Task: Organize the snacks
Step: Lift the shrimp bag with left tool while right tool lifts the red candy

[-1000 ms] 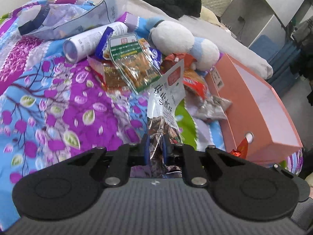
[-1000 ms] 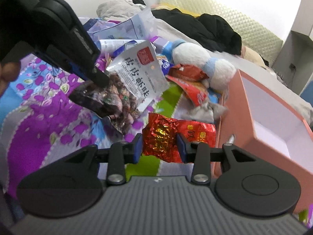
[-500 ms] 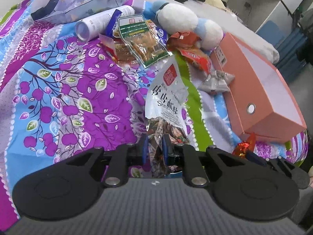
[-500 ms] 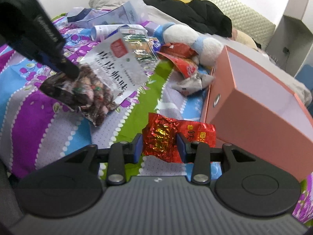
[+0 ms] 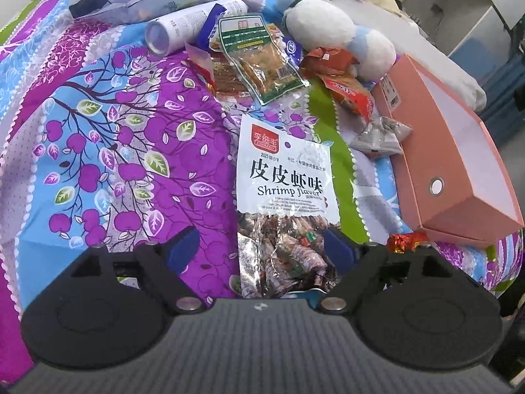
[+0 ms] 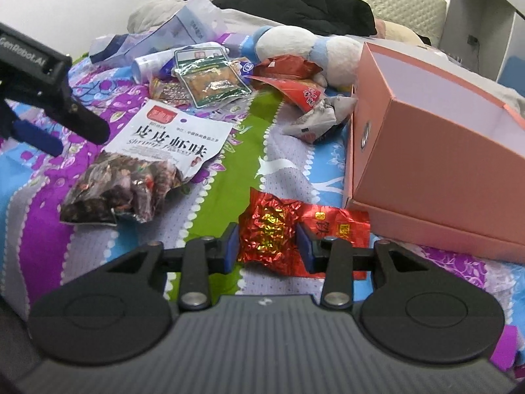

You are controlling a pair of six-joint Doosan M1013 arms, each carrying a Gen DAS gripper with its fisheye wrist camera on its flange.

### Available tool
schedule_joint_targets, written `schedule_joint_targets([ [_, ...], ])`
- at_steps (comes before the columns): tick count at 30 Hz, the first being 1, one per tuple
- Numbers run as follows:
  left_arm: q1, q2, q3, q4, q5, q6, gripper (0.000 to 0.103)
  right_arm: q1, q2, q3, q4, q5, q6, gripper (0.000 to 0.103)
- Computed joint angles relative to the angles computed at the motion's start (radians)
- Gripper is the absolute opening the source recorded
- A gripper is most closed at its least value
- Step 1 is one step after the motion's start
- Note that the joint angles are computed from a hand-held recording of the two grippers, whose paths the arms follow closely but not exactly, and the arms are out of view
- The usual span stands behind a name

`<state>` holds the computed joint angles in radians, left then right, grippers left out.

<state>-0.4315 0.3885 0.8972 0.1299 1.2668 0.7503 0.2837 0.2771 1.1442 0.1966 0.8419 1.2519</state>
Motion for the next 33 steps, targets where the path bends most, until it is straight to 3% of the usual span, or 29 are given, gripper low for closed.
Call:
schedule_joint_targets([
  [4, -0.006, 0.013, -0.019, 0.011, 0.022, 0.01, 0.089, -0.01, 0.002, 0.001, 0.053, 0.001, -0.007, 0.052],
  [6, -0.007, 0.02, -0.029, 0.01, 0.035, 0.012, 0.089, -0.016, 0.001, 0.004, 0.094, 0.007, -0.025, 0.068],
  [13, -0.012, 0.042, -0.058, 0.018, 0.073, 0.027, 0.089, -0.015, -0.006, 0.031, 0.086, -0.036, -0.025, 0.066],
  [16, -0.016, 0.054, -0.073, 0.032, 0.096, 0.025, 0.089, -0.016, 0.001, 0.029, 0.067, -0.028, -0.009, 0.054],
  [17, -0.017, 0.057, -0.077, 0.034, 0.101, 0.023, 0.089, -0.017, 0.0, 0.032, 0.068, -0.034, -0.009, 0.046],
  [19, -0.021, 0.065, -0.091, 0.041, 0.115, 0.025, 0.089, -0.018, -0.002, 0.031, 0.072, -0.035, -0.017, 0.043],
  [30, -0.044, 0.109, -0.143, 0.053, 0.132, 0.086, 0.089, -0.014, -0.01, 0.028, 0.053, -0.028, -0.018, 0.042],
  [33, -0.057, 0.131, -0.169, 0.086, 0.171, 0.135, 0.089, -0.014, -0.01, 0.028, 0.041, -0.023, -0.012, 0.042],
])
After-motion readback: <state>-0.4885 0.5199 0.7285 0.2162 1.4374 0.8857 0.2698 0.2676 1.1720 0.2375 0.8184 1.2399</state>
